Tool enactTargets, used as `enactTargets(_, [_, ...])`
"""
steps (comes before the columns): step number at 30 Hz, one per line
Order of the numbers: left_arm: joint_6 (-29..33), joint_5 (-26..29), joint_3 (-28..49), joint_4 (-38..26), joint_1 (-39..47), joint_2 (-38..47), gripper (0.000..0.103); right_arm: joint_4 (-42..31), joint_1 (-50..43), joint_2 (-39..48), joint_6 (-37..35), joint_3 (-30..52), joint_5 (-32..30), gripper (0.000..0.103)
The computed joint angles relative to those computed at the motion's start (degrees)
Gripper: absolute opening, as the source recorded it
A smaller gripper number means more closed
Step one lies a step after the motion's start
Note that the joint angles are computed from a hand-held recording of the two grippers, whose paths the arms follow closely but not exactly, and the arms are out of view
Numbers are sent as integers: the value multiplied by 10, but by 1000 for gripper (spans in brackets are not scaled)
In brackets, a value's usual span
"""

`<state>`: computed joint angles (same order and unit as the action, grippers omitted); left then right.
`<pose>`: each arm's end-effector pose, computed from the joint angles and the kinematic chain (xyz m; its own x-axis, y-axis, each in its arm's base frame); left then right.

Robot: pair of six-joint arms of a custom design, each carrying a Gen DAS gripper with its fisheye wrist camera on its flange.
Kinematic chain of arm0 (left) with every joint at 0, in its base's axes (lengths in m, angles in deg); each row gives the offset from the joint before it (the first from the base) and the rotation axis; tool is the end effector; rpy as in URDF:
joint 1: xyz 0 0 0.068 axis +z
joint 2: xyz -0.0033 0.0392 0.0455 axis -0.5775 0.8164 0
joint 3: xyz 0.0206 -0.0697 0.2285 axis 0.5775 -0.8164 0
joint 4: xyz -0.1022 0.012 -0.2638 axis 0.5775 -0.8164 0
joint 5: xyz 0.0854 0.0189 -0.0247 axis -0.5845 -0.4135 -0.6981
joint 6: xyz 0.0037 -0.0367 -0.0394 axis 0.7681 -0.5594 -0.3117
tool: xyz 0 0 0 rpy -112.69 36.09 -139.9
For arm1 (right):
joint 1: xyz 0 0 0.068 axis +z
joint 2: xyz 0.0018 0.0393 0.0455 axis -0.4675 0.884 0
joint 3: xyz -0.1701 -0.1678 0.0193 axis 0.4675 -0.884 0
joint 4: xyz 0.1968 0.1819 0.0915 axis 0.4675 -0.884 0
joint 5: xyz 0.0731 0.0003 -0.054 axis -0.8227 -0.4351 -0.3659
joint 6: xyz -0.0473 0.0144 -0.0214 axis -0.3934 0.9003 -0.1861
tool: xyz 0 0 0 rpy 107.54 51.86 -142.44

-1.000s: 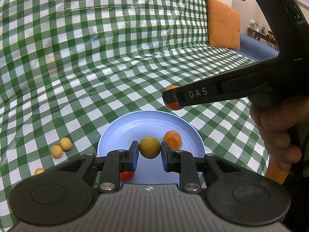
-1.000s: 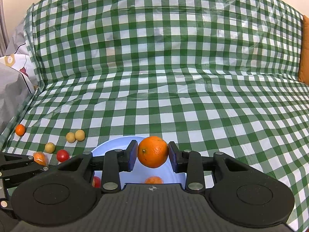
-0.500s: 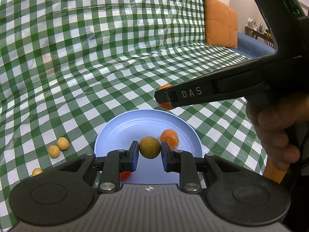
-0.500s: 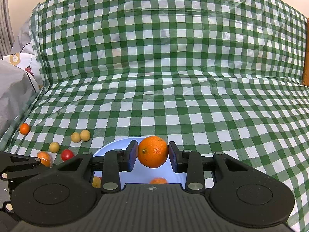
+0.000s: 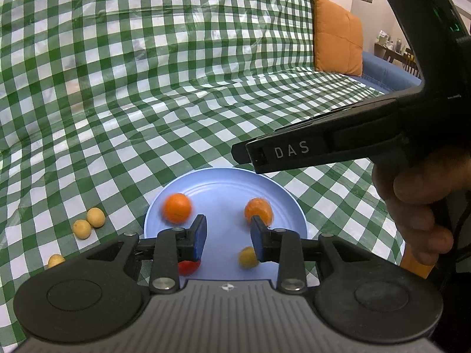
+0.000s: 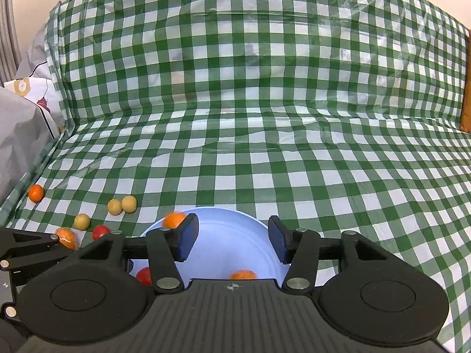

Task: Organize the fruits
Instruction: 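Withdraw both tools from the plate toward the remaining fruits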

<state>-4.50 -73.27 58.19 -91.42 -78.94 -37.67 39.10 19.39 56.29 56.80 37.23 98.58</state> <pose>0.1587 -0.1437 0.1588 -0.6030 0.2575 -0.7550 0.4684 0.8804 -0.0738 0.1820 0.1789 0.2361 -0.6890 -0.1503 -0.7090 -0.2642 0.9630 0.0526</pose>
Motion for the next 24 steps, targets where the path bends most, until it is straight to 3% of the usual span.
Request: enactTargets(24, [1,-3,-3,-15,15,-17,36,3,8,-3,4,-7,13,54])
